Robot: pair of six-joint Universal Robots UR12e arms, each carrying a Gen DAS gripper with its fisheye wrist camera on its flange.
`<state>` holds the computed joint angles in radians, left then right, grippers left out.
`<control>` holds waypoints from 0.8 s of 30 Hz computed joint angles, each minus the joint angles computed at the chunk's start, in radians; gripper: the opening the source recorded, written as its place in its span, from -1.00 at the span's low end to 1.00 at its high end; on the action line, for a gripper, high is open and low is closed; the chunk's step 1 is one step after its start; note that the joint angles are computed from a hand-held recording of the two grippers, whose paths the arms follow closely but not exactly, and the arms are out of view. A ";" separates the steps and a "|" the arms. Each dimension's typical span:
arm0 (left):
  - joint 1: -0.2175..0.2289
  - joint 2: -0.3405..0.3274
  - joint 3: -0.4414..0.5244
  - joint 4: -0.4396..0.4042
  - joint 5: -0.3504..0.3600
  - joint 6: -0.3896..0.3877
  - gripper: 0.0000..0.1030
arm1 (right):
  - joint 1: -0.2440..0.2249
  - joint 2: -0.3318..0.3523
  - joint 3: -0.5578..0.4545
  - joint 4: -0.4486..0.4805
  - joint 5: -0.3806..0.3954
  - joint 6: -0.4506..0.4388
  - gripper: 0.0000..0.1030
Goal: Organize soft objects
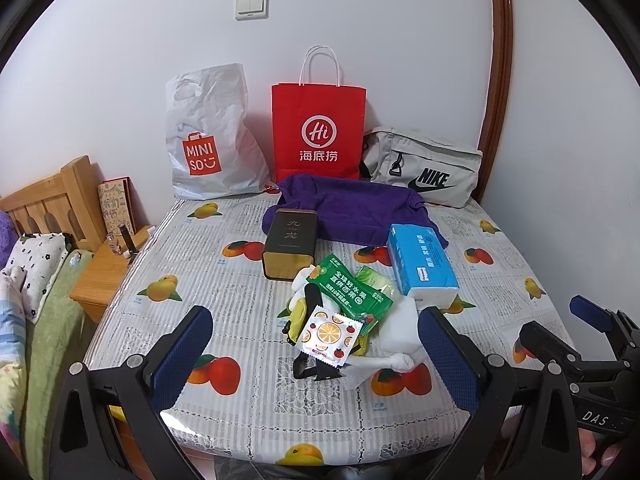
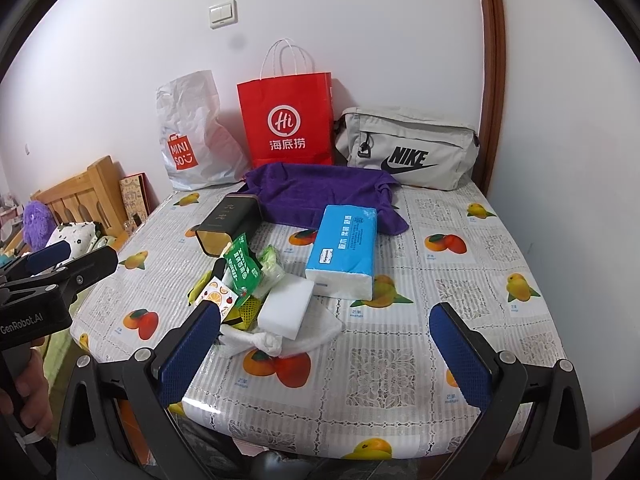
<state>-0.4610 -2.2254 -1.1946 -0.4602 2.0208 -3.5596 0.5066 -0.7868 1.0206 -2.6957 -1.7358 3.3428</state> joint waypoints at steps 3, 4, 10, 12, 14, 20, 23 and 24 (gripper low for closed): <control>0.000 0.001 -0.001 -0.001 -0.002 -0.001 1.00 | 0.000 0.001 -0.001 0.001 0.003 -0.002 0.99; 0.000 0.001 -0.002 -0.002 -0.005 -0.001 1.00 | 0.000 0.001 -0.001 0.001 0.002 -0.004 0.99; 0.000 0.001 -0.003 -0.001 -0.009 -0.002 1.00 | 0.000 0.002 -0.001 -0.002 0.003 -0.003 0.99; 0.001 0.001 -0.004 0.000 -0.012 -0.005 1.00 | 0.000 0.003 -0.002 -0.002 0.002 -0.003 0.99; 0.005 0.002 -0.006 -0.002 -0.018 -0.013 1.00 | -0.001 0.003 -0.001 -0.001 0.001 0.001 0.99; 0.025 0.005 -0.019 -0.002 -0.050 -0.036 1.00 | -0.006 0.011 -0.015 0.032 0.002 0.019 0.99; 0.034 0.002 -0.022 -0.003 -0.076 -0.040 1.00 | -0.012 0.016 -0.020 0.049 0.020 0.031 0.99; 0.037 -0.001 -0.019 -0.009 -0.083 -0.042 1.00 | -0.014 0.019 -0.023 0.054 0.025 0.032 0.99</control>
